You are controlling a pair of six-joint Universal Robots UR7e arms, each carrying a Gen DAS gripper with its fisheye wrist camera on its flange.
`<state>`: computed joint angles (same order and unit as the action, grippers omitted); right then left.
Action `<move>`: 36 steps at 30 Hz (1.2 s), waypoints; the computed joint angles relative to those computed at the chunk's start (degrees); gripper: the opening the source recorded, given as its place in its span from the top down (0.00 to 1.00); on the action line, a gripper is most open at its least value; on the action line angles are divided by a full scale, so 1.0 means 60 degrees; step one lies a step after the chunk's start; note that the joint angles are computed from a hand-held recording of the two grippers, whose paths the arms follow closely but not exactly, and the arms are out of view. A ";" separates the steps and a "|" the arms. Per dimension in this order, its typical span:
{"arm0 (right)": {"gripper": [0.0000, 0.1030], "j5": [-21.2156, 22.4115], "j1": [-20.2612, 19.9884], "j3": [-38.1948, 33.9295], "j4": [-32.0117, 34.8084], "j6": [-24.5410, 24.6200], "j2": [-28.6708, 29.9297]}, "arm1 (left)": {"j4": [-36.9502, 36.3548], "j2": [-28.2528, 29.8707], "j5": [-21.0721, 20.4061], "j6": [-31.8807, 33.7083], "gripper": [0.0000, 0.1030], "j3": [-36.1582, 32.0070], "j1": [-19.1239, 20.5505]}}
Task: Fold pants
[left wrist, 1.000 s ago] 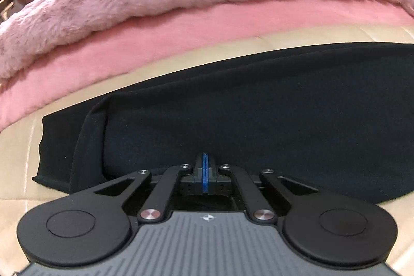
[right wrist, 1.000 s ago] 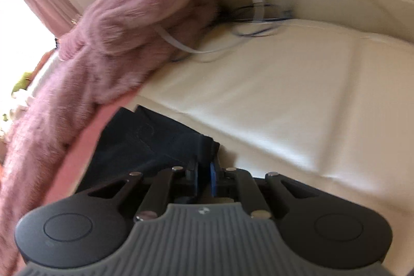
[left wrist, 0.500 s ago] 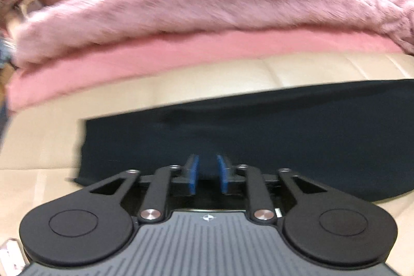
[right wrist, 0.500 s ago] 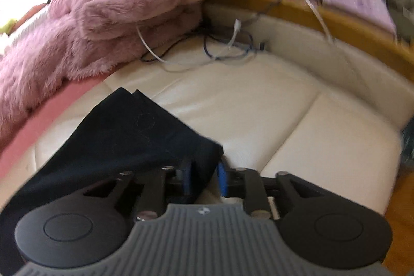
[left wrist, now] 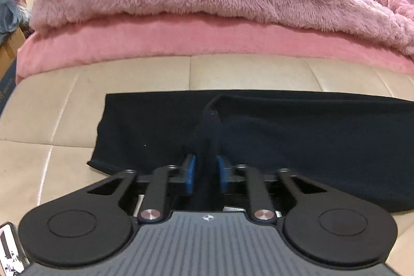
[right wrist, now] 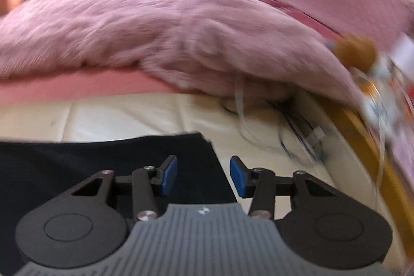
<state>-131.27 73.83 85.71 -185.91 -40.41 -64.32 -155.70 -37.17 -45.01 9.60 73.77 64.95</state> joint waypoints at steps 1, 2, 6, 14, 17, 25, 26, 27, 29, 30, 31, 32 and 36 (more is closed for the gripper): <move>0.61 0.0083 -0.0012 -0.0309 0.0389 -0.0530 0.0134 | 0.0049 0.0028 -0.0016 -0.0010 0.92 -0.0048 0.0006; 0.61 0.0127 -0.0031 -0.0547 0.0724 -0.0900 0.0239 | 0.0151 0.0070 0.0025 -0.0030 0.94 -0.0128 -0.0003; 0.61 0.0108 -0.0117 -0.1720 0.2321 -0.2336 0.0736 | 0.0215 0.0162 0.0271 0.0038 0.95 -0.0274 -0.0080; 0.65 -0.1177 0.0204 -0.4727 0.7474 -0.5774 0.1963 | 0.0682 0.0288 0.0928 0.0138 0.96 -0.0628 -0.0226; 0.75 -0.1494 0.0251 -0.5809 0.8634 -0.5790 0.2520 | 0.0810 0.0324 0.1127 0.0095 0.96 -0.0749 -0.0262; 1.00 -0.1585 0.0345 -0.5153 0.8358 -0.5509 0.2210 | 0.0400 0.0551 0.2026 0.1104 0.97 -0.1213 -0.0361; 1.00 -0.1518 0.0351 -0.4998 0.8166 -0.5482 0.2084 | 0.0449 0.0590 0.2145 0.1288 0.97 -0.1341 -0.0364; 1.00 -0.1456 0.0363 -0.4842 0.8002 -0.5414 0.1954 | 0.0473 0.0636 0.2199 0.1520 0.97 -0.1498 -0.0359; 1.00 -0.1345 0.0382 -0.4644 0.7973 -0.5042 0.1664 | 0.0798 0.0766 0.2208 0.1893 0.97 -0.1920 -0.0332; 1.00 -0.1297 0.0392 -0.4601 0.8085 -0.4792 0.1548 | 0.1013 0.0894 0.2274 0.2142 0.97 -0.2194 -0.0316; 1.00 -0.1287 0.0406 -0.4585 0.8086 -0.4599 0.1479 | 0.1341 0.1060 0.2354 0.2360 0.97 -0.2531 -0.0292; 1.00 -0.1326 0.0417 -0.4614 0.8089 -0.4488 0.1481 | 0.1664 0.1218 0.2422 0.2473 0.97 -0.2841 -0.0267; 1.00 -0.1497 0.0411 -0.4699 0.7874 -0.4201 0.1657 | 0.3052 0.1803 0.2498 0.2447 0.97 -0.4008 -0.0115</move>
